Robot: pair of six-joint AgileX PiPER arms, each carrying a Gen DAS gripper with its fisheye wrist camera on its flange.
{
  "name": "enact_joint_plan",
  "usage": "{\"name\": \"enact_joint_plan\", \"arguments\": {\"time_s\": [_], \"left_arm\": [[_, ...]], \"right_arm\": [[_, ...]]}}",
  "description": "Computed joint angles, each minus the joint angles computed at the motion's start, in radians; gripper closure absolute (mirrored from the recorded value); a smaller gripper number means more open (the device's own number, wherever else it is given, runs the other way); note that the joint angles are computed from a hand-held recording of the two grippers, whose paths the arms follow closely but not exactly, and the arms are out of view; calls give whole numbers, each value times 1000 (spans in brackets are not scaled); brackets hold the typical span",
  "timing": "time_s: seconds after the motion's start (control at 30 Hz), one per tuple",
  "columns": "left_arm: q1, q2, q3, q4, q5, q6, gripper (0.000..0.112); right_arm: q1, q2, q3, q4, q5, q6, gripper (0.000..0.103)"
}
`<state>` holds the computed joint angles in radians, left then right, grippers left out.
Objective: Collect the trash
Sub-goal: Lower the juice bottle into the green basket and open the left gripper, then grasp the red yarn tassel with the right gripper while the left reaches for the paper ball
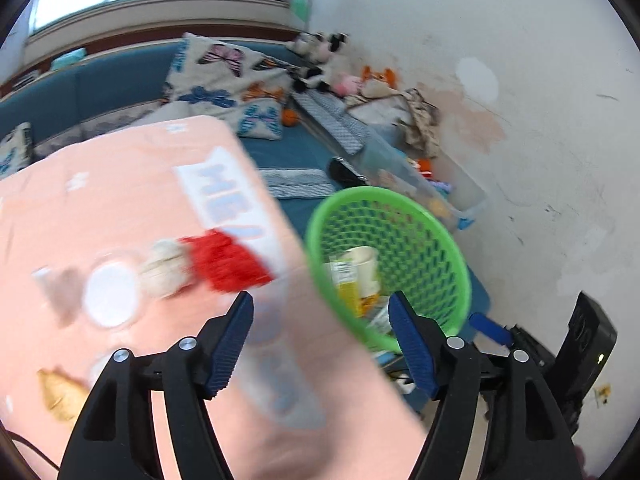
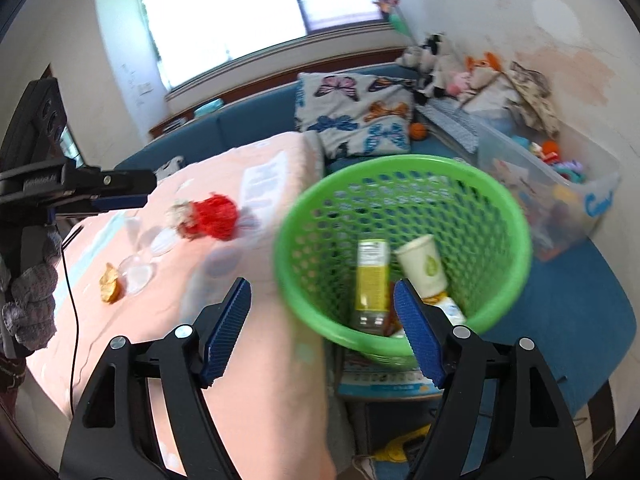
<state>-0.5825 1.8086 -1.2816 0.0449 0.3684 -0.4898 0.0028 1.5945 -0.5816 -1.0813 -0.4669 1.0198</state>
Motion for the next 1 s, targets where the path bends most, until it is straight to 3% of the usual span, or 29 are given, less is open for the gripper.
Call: {"name": "enact_joint_plan", "arguments": {"time_s": [0.17,0.5,0.77,1.0], "left_arm": [[38,-122,189,243,-42,-245,40],[124,-263,431,536,-66,-526,38],[200,-317,532,600,-88,-579,38],[253,-332,572,598,-107,-573,38]], "right_arm": [[132,8,-41,52,62,-27,27],[308,99,-204,-24,175,75,27],[356,217,-370,-292,213,344,27],[401,334,-531,-616,239,670,27]]}}
